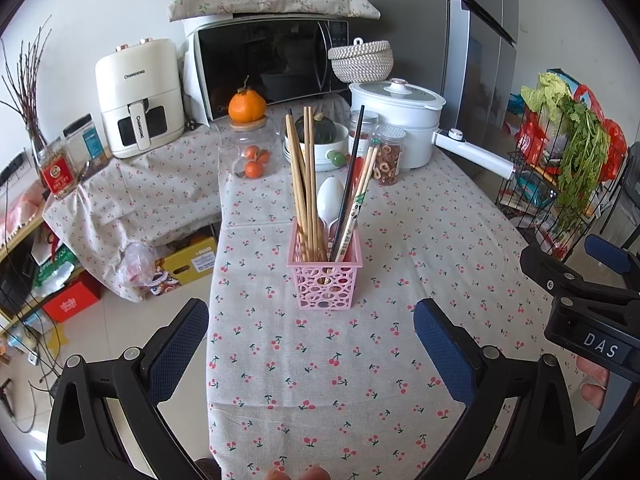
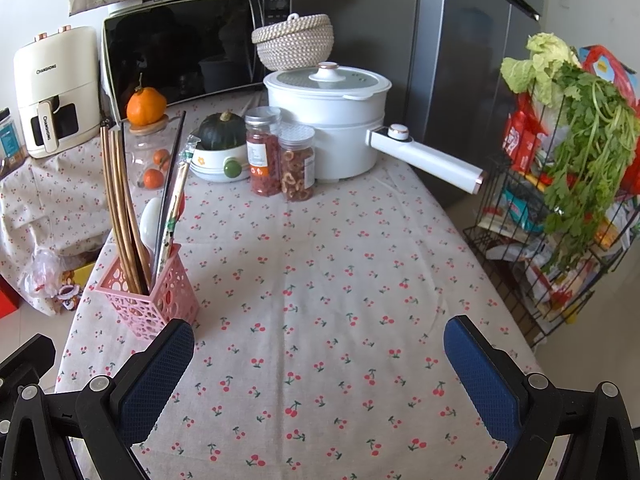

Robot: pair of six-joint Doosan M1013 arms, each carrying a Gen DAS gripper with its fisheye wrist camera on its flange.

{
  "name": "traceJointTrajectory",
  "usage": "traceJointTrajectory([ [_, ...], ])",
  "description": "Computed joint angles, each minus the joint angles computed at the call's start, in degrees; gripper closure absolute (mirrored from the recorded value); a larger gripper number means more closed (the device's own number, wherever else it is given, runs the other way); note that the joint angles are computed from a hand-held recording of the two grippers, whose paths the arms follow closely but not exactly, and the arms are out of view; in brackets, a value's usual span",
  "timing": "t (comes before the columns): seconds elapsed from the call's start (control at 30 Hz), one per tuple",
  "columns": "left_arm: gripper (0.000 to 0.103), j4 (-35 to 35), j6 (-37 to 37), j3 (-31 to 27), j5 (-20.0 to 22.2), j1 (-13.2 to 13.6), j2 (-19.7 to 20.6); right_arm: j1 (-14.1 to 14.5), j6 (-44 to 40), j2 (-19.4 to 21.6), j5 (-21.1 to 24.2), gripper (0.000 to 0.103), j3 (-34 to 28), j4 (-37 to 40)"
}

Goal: Organize utensils

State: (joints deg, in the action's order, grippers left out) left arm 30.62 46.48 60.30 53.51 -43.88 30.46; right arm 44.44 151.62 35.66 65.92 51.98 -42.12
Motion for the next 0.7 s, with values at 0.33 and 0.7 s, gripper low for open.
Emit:
traceJointTrajectory([
  [0.33, 0.000, 0.2, -0.1, 0.1, 0.0, 0.0, -0.1, 0.1, -0.1, 0.1, 0.1, 0.000, -0.1, 0.3],
  [0.7, 0.000, 0.4, -0.2, 0.1, 0.6, -0.2, -0.1, 0.1, -0.3, 0.3, 0.2, 0.000, -0.2, 0.6],
])
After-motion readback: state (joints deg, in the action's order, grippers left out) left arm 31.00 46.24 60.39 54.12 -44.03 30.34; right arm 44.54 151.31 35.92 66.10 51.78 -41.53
